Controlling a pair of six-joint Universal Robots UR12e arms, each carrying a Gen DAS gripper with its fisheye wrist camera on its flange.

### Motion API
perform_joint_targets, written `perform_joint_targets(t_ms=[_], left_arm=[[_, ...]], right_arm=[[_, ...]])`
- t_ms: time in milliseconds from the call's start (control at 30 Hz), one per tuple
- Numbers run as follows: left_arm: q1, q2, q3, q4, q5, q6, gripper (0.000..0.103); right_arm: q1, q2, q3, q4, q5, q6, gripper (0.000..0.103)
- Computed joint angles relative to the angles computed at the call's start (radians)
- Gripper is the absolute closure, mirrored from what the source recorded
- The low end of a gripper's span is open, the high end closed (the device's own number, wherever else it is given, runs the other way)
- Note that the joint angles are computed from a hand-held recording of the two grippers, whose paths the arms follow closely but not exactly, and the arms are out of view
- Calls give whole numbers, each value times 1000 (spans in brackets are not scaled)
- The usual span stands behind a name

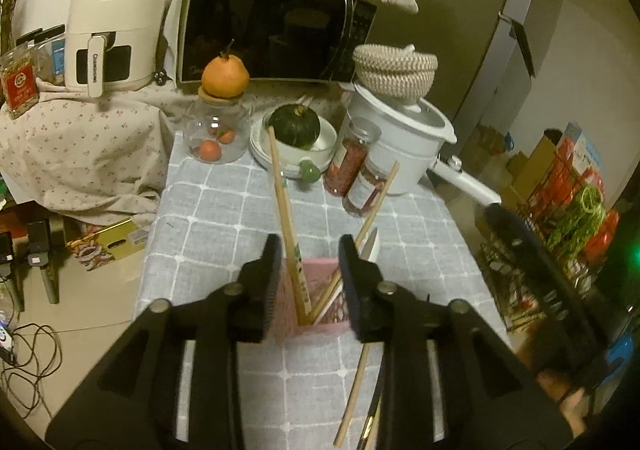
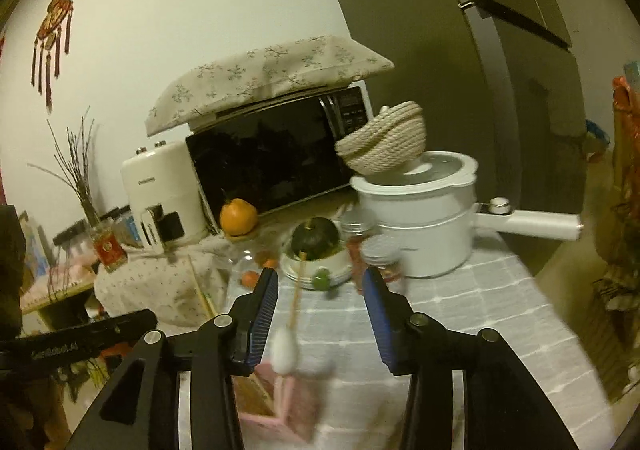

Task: Organize utensils
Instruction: 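Open both tools to drop the chopstick and spoon into the basket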

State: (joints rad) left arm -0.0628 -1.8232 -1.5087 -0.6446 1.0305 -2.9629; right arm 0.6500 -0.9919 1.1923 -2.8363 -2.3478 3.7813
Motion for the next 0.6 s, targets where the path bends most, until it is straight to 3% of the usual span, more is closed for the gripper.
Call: perform_joint_targets(t_ms=[33,100,333,500,600], left_arm=[[-2,3,-3,-7,5,5,55],[-5,10,-12,-11,13,12,46],[-18,30,-31,-52,34,60,24],[-37,37,-37,-90,72,99,19],[-46,40,-40,-127,83,129,17]], right_arm=[[1,-16,17,23,-7,7,52],[1,-44,50,52,-13,24,45],[-1,-123,139,166,4,137,25],[-4,-158,178,235,54,210,14],[-10,-180,200,292,92,279,13]])
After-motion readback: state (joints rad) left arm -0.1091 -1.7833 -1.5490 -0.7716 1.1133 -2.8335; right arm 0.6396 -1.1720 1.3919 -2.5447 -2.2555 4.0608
